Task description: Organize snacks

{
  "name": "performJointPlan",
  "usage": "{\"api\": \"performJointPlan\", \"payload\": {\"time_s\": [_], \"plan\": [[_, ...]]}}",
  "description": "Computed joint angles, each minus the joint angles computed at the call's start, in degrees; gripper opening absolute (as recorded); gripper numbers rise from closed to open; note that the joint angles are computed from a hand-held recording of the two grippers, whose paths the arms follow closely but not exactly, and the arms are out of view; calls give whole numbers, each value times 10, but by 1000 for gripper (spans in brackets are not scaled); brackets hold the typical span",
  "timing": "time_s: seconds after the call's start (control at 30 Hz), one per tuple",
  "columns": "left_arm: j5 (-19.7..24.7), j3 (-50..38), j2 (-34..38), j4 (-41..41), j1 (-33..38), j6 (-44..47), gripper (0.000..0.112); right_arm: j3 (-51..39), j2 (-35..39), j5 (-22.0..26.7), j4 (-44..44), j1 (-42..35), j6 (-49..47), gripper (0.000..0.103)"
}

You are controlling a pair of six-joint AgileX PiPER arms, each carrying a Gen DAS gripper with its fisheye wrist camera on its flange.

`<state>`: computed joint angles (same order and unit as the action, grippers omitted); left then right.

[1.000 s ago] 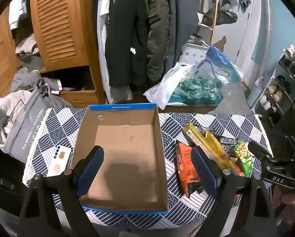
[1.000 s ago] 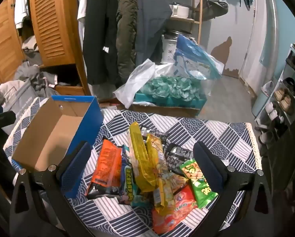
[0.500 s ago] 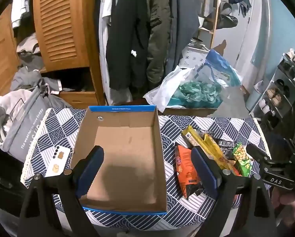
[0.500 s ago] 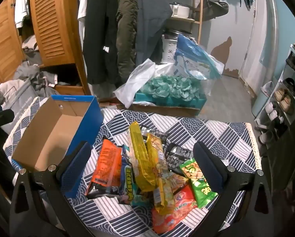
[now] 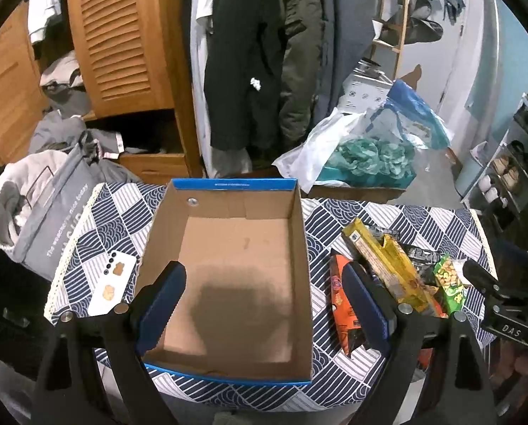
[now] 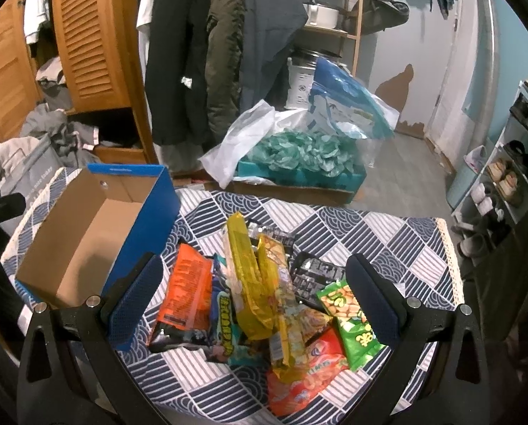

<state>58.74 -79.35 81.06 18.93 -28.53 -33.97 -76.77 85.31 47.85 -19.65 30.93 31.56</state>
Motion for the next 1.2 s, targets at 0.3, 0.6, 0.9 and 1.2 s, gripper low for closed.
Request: {"api": "performJointPlan", "payload": {"time_s": [0.3, 0.6, 0.9, 1.2], "plan": [[-5, 16, 11, 26, -2, -28, 91, -12, 10, 28, -29, 4, 16, 101], [6, 19, 20, 38, -23, -38, 91, -12, 9, 42, -46, 12, 29, 101], [8, 10, 31, 41, -34, -41, 91, -5, 7, 49, -52, 13, 32, 101], [14, 0, 42, 42, -42, -41, 91, -2, 6, 50, -46, 8, 27, 101]]}}
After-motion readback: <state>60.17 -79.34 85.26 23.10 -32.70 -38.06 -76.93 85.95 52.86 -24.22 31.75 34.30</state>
